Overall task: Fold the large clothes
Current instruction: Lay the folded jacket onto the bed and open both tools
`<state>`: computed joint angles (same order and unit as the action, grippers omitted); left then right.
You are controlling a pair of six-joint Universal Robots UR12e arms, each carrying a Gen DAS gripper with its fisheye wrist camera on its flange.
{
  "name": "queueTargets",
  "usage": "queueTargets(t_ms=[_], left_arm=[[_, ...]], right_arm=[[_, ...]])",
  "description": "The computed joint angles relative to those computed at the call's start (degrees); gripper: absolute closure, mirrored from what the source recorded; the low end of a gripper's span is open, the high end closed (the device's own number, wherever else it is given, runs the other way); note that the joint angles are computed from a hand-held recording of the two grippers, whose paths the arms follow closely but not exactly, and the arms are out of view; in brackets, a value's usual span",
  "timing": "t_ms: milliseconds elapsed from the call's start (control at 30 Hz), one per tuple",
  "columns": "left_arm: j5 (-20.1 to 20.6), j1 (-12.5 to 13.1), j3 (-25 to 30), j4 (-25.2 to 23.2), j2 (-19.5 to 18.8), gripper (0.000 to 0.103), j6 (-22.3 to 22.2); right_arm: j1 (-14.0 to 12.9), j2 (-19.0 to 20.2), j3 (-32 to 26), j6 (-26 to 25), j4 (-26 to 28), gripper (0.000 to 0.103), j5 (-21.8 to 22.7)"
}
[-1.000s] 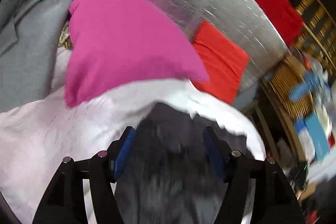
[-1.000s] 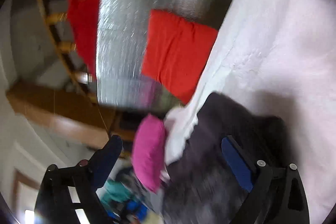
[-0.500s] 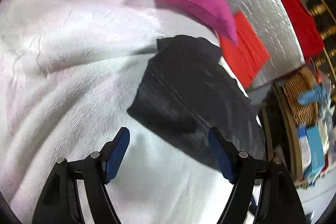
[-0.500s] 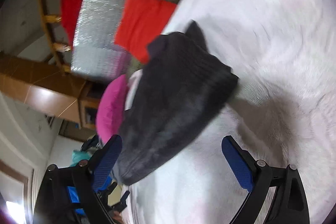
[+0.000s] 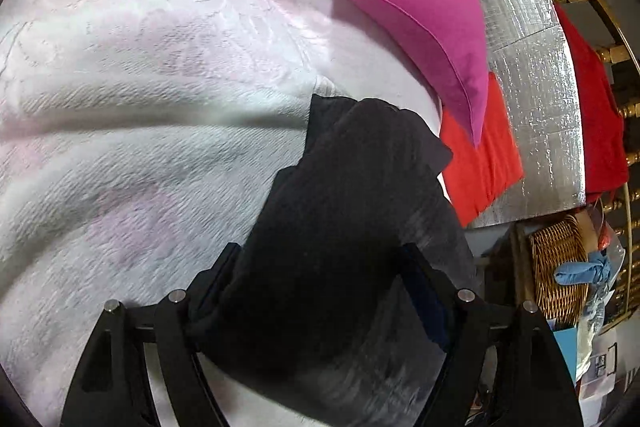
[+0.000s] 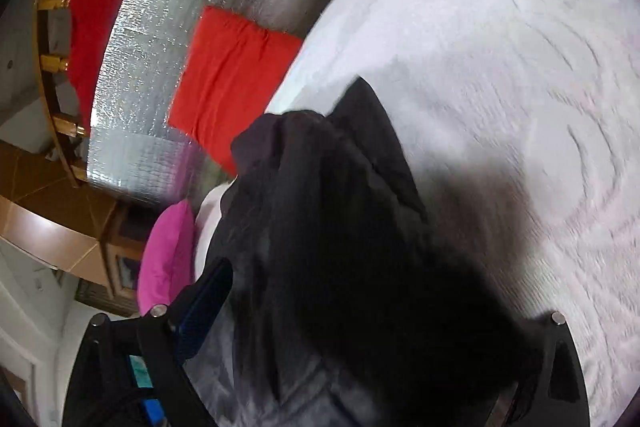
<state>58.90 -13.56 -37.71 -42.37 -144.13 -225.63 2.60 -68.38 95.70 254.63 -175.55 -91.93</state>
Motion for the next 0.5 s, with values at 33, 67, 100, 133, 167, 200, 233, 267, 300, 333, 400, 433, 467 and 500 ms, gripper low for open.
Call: queueTargets(t_ms=[33,67,100,133,167,200,233,267,300,333,400,433,467,500], left_arm=[[0.55,-0.10,-0.17,0.41,0.08,0.039,0.14],[1.05,-0.19,-0.45,0.50,0.33,0.047,0.54],[1.48,-0.36,-0.47,0.42,0.44,0.056,0.83],[1.52,-0.34,-1.12,1.04,0.90,0.063,1.32],[1.37,-0.29,-1.71,1.37,1.32,0.065,1.74],[1.62,-0.26,-2.32,1.25,1.92,0.069,2.53],[1.90,-0.23,-2.66,0.98,2.28,0.071,3.05],[2.29,-0.19,-3.62,0.83,3.10,0.072,3.59],[2.73,-0.17,-4.77,0.50,4.14,0.073,4.31],[2.98,-0.18,-5.31,0.12,4.79,0.073,4.98],[3.19,-0.01,-8.89,1.00,7.30,0.073,6.52],[3.11,0.14,-11.06,1.41,8.77,0.073,7.31],[3.00,0.26,-12.90,1.78,9.92,0.073,7.96],[2.91,0.42,-15.14,2.15,11.36,0.073,8.81]], right_arm=[[0.13,-0.01,-0.42,-0.14,1.62,0.021,-0.42],[0.15,-0.12,-0.47,-0.39,2.62,0.041,-0.24],[0.16,-0.25,-0.09,-0.51,1.86,0.051,0.01],[0.34,-0.44,0.26,-0.80,1.05,0.054,-0.31],[0.55,-0.79,0.43,-1.42,1.54,0.058,-0.68],[0.84,-1.22,0.59,-2.33,2.21,0.061,-1.15],[1.00,-1.69,1.03,-3.22,2.54,0.061,-1.46],[1.21,-2.18,1.29,-3.90,3.13,0.062,-1.79],[1.44,-2.75,1.72,-4.62,3.62,0.062,-2.18],[1.48,-3.18,1.98,-5.12,3.89,0.062,-2.26],[1.56,-4.64,3.90,-5.60,3.33,0.062,-1.57],[1.53,-5.48,5.17,-5.46,2.85,0.062,-0.81],[1.55,-6.45,6.79,-5.22,2.05,0.062,-0.10],[1.65,-7.53,8.62,-5.09,1.31,0.062,0.41]])
